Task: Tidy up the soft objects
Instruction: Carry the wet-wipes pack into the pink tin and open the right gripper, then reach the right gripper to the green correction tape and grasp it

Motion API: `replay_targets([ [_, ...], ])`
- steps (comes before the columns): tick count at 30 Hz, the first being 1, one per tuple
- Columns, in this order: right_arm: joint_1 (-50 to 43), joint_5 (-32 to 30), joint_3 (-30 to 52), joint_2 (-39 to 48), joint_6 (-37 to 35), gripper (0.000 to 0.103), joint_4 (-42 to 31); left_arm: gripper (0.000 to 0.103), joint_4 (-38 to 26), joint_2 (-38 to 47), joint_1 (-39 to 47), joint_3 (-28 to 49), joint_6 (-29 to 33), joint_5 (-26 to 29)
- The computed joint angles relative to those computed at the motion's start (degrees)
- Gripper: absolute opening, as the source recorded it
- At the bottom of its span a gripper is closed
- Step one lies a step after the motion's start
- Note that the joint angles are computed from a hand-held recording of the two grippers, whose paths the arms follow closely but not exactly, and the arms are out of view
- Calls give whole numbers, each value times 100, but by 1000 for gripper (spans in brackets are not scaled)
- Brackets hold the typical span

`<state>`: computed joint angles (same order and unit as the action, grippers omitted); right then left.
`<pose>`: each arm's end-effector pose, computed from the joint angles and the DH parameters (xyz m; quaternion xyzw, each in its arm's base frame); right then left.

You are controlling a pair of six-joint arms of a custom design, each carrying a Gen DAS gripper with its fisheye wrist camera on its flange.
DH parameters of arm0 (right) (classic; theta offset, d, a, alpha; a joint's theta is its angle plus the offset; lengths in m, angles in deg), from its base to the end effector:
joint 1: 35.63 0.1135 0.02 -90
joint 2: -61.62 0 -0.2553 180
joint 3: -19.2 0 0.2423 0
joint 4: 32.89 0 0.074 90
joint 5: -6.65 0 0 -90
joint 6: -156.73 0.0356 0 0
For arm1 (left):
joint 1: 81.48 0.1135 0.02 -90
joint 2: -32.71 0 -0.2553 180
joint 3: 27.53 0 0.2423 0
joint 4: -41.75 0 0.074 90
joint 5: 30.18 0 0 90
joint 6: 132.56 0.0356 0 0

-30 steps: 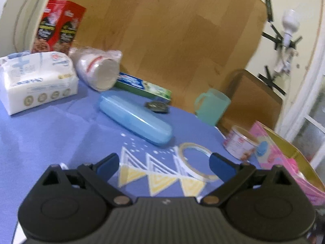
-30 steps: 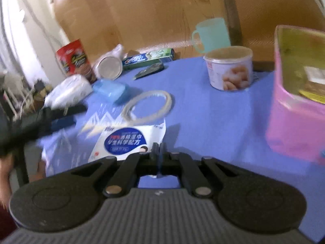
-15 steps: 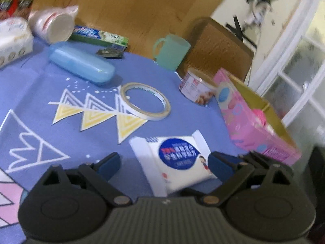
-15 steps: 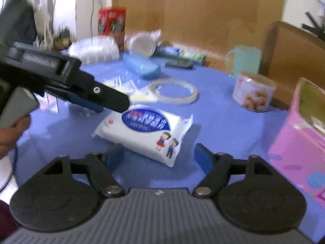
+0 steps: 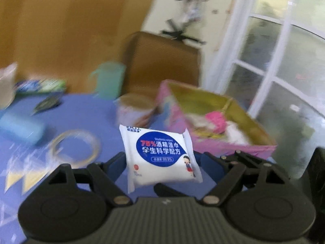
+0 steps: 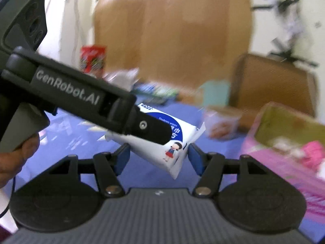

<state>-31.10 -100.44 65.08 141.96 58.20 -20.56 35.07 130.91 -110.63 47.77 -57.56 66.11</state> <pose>0.2753 0.0323 0.1874 -0.1757 0.8057 0.1039 0.5560 0.3254 -0.1859 0.2179 0.1337 0.8529 -0.2328 0.4478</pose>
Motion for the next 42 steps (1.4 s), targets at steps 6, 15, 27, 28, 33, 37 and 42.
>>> replay_targets([
  [6, -1066, 110, -46, -144, 54, 65, 218, 84, -698, 1282, -657, 2082, 411, 168],
  [15, -1980, 1235, 672, 1156, 796, 72, 601, 92, -1461, 2566, -964, 3712, 194, -312],
  [27, -1756, 1101, 251, 732, 996, 72, 860, 98, -814, 1557, -643, 2106, 195, -975],
  [28, -1707, 1097, 245, 692, 996, 72, 854, 98, -715, 1432, -592, 1874, 183, -1019],
  [33, -1310, 1013, 251, 520, 1005, 72, 723, 98, -322, 772, -61, 623, 64, -1213],
  [37, -755, 949, 307, 432, 834, 71, 601, 98, -48, 387, 576, -211, -74, -1458],
  [42, -110, 347, 1057, 863, 749, 71, -245, 98, 227, 46, 1569, -934, -155, -1864],
])
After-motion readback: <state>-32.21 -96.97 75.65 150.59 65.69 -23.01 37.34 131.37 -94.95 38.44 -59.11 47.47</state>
